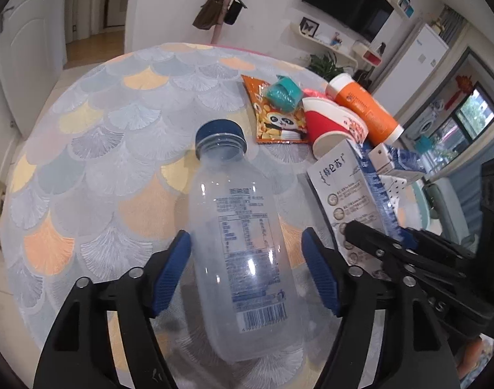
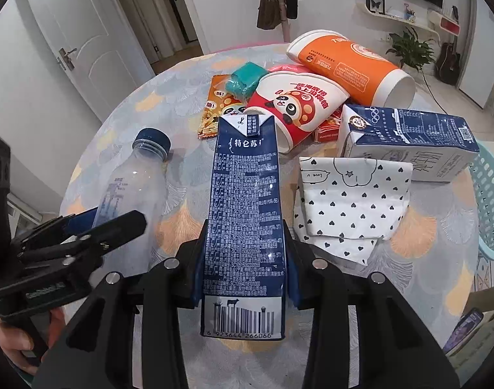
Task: Collect trash
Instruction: 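Grasp the clear plastic bottle with the left tool while the right tool grasps the blue milk carton, then carry the bottle and carton over the blue basket and release both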
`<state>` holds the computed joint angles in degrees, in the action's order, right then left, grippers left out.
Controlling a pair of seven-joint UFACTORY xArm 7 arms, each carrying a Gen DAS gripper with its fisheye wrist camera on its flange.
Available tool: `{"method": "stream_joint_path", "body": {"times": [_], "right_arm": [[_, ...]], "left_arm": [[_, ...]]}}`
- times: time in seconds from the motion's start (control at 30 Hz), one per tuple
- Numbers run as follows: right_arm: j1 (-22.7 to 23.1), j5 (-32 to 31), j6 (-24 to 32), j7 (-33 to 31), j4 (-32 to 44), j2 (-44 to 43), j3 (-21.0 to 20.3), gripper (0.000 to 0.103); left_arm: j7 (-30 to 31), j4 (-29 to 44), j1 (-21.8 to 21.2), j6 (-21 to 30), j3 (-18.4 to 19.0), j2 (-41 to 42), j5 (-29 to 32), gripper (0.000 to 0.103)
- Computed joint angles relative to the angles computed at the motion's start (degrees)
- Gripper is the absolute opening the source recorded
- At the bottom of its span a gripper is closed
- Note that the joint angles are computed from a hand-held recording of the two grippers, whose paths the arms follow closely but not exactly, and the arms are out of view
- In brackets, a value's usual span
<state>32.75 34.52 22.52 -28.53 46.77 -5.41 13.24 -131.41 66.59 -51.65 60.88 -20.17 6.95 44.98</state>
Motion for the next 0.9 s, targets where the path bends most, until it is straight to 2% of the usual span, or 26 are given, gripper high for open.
{"method": "stream_joint_path", "body": {"times": [0.1,0.23,0.37,0.5,0.63,0.77,0.9], "right_arm": [[0.49,3.61,0.33,-3.85,-0.51,-1.32,-0.87,0.035],[1.22,10.38,1.44,-10.54,-1.42,-4.15,-2.75,0.035],[1.54,16.45,2.93,-16.08,-2.31,-7.68,-5.07,0.035],[1.03,20.96,3.91,-20.35,-3.2,-11.21,-7.27,0.035],[-0.31,23.8,4.83,-23.05,-3.43,-13.84,-9.75,0.035],[-2.36,26.24,5.39,-25.5,-3.48,-15.56,-12.13,0.035],[-5.13,27.97,4.4,-27.14,-2.91,-15.84,-14.23,0.035]], "left_arm": [[2.03,1.71,-0.2,1.33,0.17,1.65,-1.22,0.059],[-1.39,1.93,-1.81,2.57,0.32,1.3,2.13,0.058],[-4.03,3.88,-3.68,7.32,-0.54,0.77,7.35,0.057],[-1.76,8.68,-5.24,11.95,-0.73,2.32,11.25,0.056],[1.85,14.28,-6.63,13.49,0.39,5.39,14.44,0.056],[5.39,19.09,-7.97,12.56,2.48,8.22,17.2,0.056],[11.86,26.65,-8.68,9.54,5.3,12.79,19.37,0.056]]}}
